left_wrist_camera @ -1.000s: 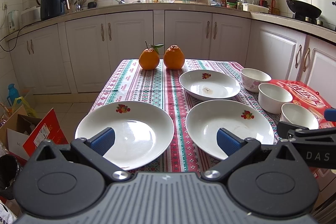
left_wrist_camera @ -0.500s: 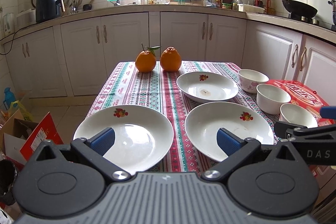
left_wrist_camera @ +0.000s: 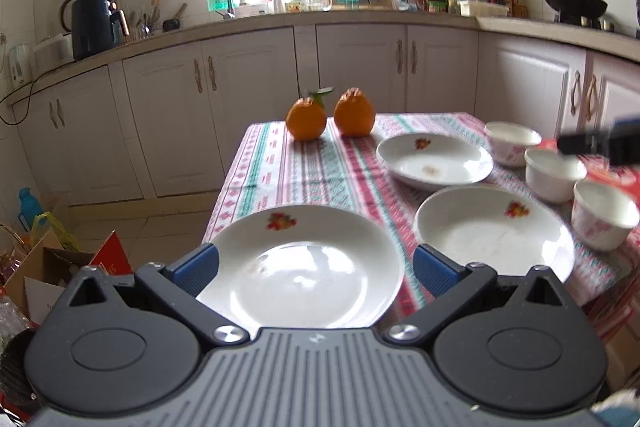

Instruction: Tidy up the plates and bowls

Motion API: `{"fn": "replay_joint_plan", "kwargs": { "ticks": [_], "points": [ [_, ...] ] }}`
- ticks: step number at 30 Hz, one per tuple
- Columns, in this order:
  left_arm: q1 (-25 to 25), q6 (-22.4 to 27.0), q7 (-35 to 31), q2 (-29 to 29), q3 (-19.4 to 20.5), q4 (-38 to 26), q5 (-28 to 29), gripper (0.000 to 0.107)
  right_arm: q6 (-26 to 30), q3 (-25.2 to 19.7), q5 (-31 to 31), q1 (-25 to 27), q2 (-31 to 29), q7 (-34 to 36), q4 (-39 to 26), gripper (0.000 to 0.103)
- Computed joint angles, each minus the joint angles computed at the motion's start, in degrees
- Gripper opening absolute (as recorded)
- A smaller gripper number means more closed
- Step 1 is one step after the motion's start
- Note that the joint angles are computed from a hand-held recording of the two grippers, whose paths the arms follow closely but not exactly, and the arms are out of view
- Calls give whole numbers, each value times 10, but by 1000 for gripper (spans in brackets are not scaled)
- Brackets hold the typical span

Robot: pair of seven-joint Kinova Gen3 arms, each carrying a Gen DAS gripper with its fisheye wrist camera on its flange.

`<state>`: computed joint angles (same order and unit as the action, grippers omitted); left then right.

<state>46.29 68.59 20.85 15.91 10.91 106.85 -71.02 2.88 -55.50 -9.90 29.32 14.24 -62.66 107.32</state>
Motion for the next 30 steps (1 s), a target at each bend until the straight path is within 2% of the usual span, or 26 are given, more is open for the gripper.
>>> {"fn": "replay_joint_plan", "kwargs": {
  "ticks": [2,5,8,11,15,22,24,30],
  "points": [
    [-11,-31,7,-18,1,28,2,102,17,-42,-1,27,29,26,-20,103],
    [-35,-83,6,-43,6,63,19,102,56,-72,-4,35,69,56,-55,103],
    [-56,-117,-8,-54,10,85,40,102,101,-72,-16,17,100,86,-91,103],
    [-72,-138,-23,-55,8,97,56,102,141,-30,-27,-34,113,89,-128,103],
    [-97,-192,-39,-61,-1,117,53,102,189,34,-32,-104,123,88,-168,103],
    [-126,-240,-79,-60,-15,124,57,103,265,122,-41,-204,153,93,-244,103],
    [-139,-275,-83,-72,-20,134,57,103,298,145,-45,-230,168,95,-276,103],
    [-155,-319,-82,-84,-22,157,18,103,427,213,-48,-312,224,99,-393,103]
  ]
}}
